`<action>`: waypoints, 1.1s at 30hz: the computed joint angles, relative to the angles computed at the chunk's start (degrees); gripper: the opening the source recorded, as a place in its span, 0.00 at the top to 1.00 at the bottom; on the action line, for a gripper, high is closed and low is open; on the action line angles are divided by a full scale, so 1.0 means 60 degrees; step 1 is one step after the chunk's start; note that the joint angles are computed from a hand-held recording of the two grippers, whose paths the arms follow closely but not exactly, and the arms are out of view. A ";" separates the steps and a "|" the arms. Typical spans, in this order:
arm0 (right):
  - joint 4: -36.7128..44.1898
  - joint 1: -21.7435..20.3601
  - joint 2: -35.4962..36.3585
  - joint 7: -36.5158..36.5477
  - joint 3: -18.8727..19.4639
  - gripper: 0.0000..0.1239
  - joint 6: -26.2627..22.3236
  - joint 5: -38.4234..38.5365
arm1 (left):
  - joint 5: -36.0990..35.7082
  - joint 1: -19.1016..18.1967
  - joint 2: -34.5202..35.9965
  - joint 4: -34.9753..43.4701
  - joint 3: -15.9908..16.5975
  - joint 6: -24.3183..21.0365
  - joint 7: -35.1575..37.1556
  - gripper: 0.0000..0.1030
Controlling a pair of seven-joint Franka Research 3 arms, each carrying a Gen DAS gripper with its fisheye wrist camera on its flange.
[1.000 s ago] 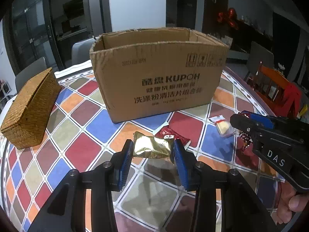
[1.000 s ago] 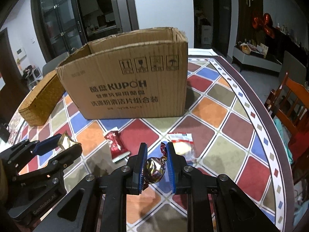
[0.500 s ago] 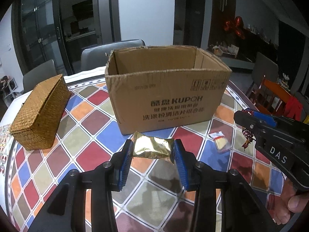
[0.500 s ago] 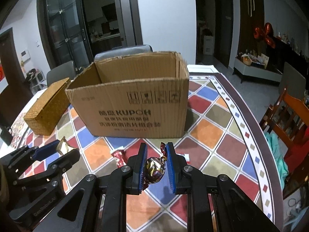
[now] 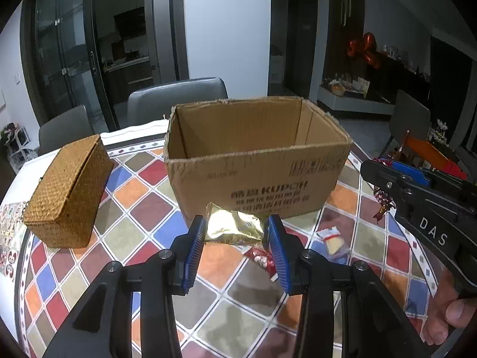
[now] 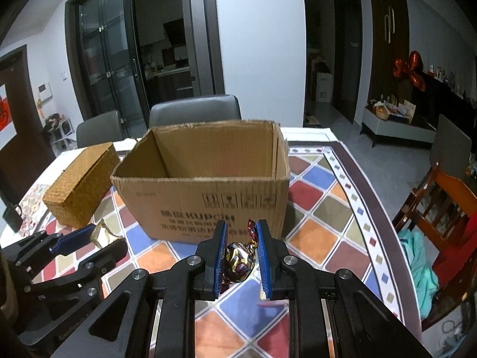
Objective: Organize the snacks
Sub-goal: 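Lift the gold candy and brown candy toward the cardboard box with both grippers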
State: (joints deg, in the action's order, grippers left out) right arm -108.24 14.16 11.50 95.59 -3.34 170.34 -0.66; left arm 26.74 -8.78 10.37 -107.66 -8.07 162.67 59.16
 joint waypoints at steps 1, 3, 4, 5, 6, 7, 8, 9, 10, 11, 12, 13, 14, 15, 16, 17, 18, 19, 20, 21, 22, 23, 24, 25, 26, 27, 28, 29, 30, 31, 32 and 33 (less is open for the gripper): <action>0.0076 -0.0009 0.0026 -0.0028 0.0000 0.83 0.0013 -0.0004 | -0.0008 -0.0001 0.0044 0.0092 -0.0005 -0.0007 0.0025 0.59; 0.0203 -0.0004 0.0065 -0.0050 -0.0014 0.83 0.0031 -0.0023 | -0.0005 -0.0006 0.0120 0.0239 -0.0001 0.0001 0.0069 0.59; 0.0235 -0.0003 0.0074 -0.0066 -0.0017 0.83 0.0054 -0.0023 | 0.0006 -0.0022 0.0163 0.0337 0.0003 -0.0011 0.0075 0.59; 0.0309 -0.0008 0.0100 -0.0096 -0.0017 0.83 0.0063 -0.0018 | 0.0013 -0.0033 0.0220 0.0452 0.0008 -0.0021 0.0095 0.59; 0.0375 -0.0008 0.0124 -0.0125 -0.0022 0.83 0.0077 -0.0020 | 0.0024 -0.0041 0.0261 0.0521 0.0017 -0.0012 0.0108 0.59; 0.0426 -0.0002 0.0146 -0.0139 -0.0039 0.83 0.0107 -0.0030 | 0.0043 -0.0055 0.0316 0.0624 0.0030 -0.0019 0.0115 0.59; 0.0483 0.0010 0.0173 -0.0147 -0.0054 0.83 0.0115 -0.0041 | 0.0051 -0.0066 0.0379 0.0734 0.0038 -0.0036 0.0133 0.59; 0.0560 -0.0007 0.0199 -0.0200 -0.0042 0.83 0.0107 -0.0011 | 0.0068 -0.0077 0.0437 0.0818 0.0055 -0.0031 0.0136 0.59; 0.0652 0.0012 0.0246 -0.0200 -0.0065 0.83 0.0097 -0.0028 | 0.0069 -0.0084 0.0506 0.0928 0.0060 -0.0043 0.0166 0.59; 0.0744 0.0017 0.0296 -0.0215 -0.0079 0.83 0.0093 -0.0030 | 0.0085 -0.0097 0.0583 0.1044 0.0078 -0.0052 0.0176 0.59; 0.0829 0.0022 0.0345 -0.0227 -0.0095 0.83 0.0099 -0.0029 | 0.0073 -0.0096 0.0624 0.1109 0.0086 -0.0051 0.0199 0.59; 0.0862 0.0047 0.0372 -0.0208 -0.0127 0.83 0.0126 -0.0049 | 0.0046 -0.0093 0.0686 0.1204 0.0084 -0.0066 0.0240 0.59; 0.0961 0.0062 0.0430 -0.0197 -0.0160 0.83 0.0127 -0.0067 | 0.0027 -0.0092 0.0737 0.1278 0.0086 -0.0066 0.0280 0.59; 0.1021 0.0077 0.0467 -0.0195 -0.0187 0.83 0.0145 -0.0084 | 0.0025 -0.0107 0.0800 0.1386 0.0095 -0.0088 0.0303 0.59; 0.1113 0.0082 0.0521 -0.0206 -0.0200 0.83 0.0140 -0.0082 | 0.0041 -0.0129 0.0870 0.1500 0.0117 -0.0109 0.0305 0.59; 0.1196 0.0093 0.0569 -0.0210 -0.0222 0.83 0.0146 -0.0091 | 0.0019 -0.0131 0.0945 0.1613 0.0117 -0.0128 0.0346 0.59; 0.1283 0.0109 0.0617 -0.0211 -0.0248 0.83 0.0150 -0.0106 | 0.0020 -0.0147 0.0984 0.1665 0.0130 -0.0128 0.0349 0.59; 0.1388 0.0120 0.0676 -0.0220 -0.0268 0.83 0.0141 -0.0114 | 0.0000 -0.0152 0.1067 0.1788 0.0133 -0.0143 0.0379 0.59; 0.1516 0.0120 0.0747 -0.0243 -0.0275 0.83 0.0117 -0.0107 | -0.0010 -0.0170 0.1115 0.1872 0.0141 -0.0165 0.0384 0.59; 0.1644 0.0111 0.0817 -0.0279 -0.0269 0.83 0.0099 -0.0083 | -0.0027 -0.0184 0.1216 0.2030 0.0146 -0.0195 0.0410 0.59; 0.1748 0.0104 0.0874 -0.0319 -0.0264 0.83 0.0080 -0.0058 | -0.0030 -0.0196 0.1299 0.2151 0.0164 -0.0210 0.0424 0.59; 0.1856 0.0075 0.0941 -0.0395 -0.0232 0.83 0.0074 -0.0005 | -0.0054 -0.0201 0.1385 0.2280 0.0170 -0.0240 0.0456 0.59; 0.1953 0.0054 0.1003 -0.0465 -0.0209 0.83 0.0080 0.0045 | -0.0075 -0.0210 0.1436 0.2364 0.0174 -0.0259 0.0479 0.59; 0.2082 0.0055 0.1082 -0.0522 -0.0212 0.83 0.0091 0.0065 | -0.0117 -0.0203 0.1533 0.2506 0.0170 -0.0295 0.0533 0.59; 0.2205 0.0061 0.1158 -0.0576 -0.0217 0.83 0.0097 0.0085 | -0.0130 -0.0212 0.1626 0.2646 0.0190 -0.0325 0.0557 0.59; 0.2270 0.0056 0.1203 -0.0636 -0.0209 0.83 0.0107 0.0127 | -0.0143 -0.0219 0.1703 0.2767 0.0207 -0.0356 0.0584 0.59; 0.2420 0.0065 0.1296 -0.0678 -0.0221 0.83 0.0072 0.0150 | -0.0174 -0.0218 0.1785 0.2890 0.0209 -0.0389 0.0626 0.59; 0.2495 0.0084 0.1348 -0.0710 -0.0236 0.83 0.0060 0.0167 | -0.0190 -0.0224 0.1861 0.2994 0.0222 -0.0410 0.0655 0.59; 0.2650 0.0082 0.1448 -0.0762 -0.0227 0.83 0.0013 0.0201 | -0.0205 -0.0225 0.1969 0.3147 0.0239 -0.0448 0.0698 0.59; 0.2816 0.0074 0.1557 -0.0827 -0.0218 0.83 -0.0037 0.0231 | -0.0244 -0.0217 0.2075 0.3294 0.0241 -0.0489 0.0752 0.59; 0.2943 0.0088 0.1639 -0.0855 -0.0231 0.83 -0.0083 0.0250 | -0.0263 -0.0213 0.2100 0.3306 0.0254 -0.0470 0.0770 0.59; 0.3107 0.0055 0.1748 -0.0928 -0.0189 0.83 -0.0154 0.0318 | -0.0295 -0.0210 0.2212 0.3453 0.0262 -0.0512 0.0811 0.59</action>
